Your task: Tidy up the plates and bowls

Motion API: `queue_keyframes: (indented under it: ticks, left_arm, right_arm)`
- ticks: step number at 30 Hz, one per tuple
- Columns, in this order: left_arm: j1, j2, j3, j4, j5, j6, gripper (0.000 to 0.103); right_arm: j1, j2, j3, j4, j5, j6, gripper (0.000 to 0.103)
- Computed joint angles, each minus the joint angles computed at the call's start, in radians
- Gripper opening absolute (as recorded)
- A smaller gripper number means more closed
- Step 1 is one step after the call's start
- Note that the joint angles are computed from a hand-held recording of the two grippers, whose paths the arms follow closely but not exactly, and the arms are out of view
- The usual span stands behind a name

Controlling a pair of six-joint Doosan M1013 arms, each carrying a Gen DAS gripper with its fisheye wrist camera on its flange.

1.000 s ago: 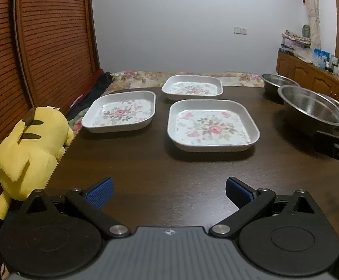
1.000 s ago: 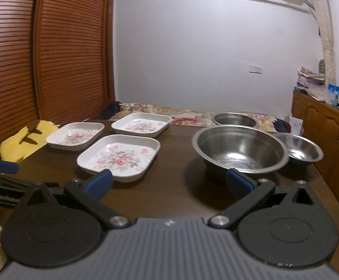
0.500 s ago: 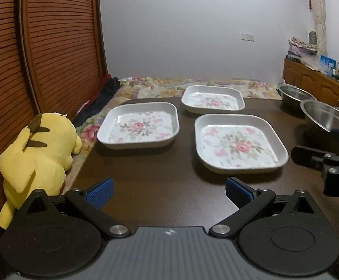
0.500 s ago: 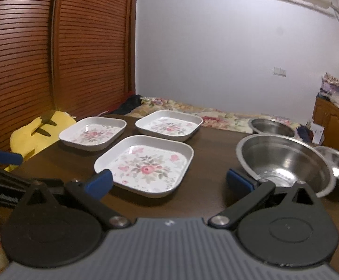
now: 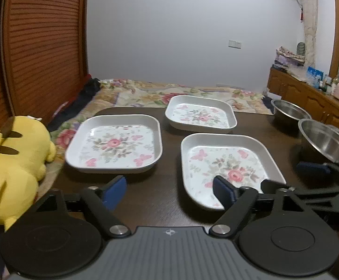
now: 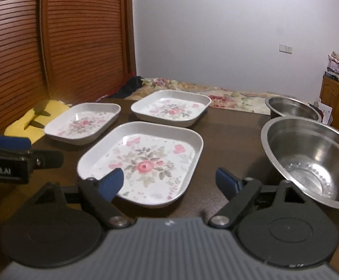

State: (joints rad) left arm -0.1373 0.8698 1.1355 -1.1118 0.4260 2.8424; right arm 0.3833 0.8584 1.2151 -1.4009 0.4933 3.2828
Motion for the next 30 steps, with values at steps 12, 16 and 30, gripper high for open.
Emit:
queue_keyframes:
  ticks: [12, 16, 30]
  left_arm:
    - [-0.004, 0.056, -0.099, 0.097, 0.112, -0.125, 0.042]
    - [-0.008, 0.076, -0.13, 0.141, 0.131, -0.166, 0.027]
    - [-0.012, 0.104, -0.161, 0.176, 0.138, -0.228, 0.012]
  right_arm:
    - [-0.017, 0.03, -0.055, 0.146, 0.001, -0.08, 0.062]
    - [-0.022, 0.041, -0.071, 0.175, 0.007, -0.085, 0.057]
    - [-0.031, 0.046, -0.074, 0.171, 0.004, -0.037, 0.032]
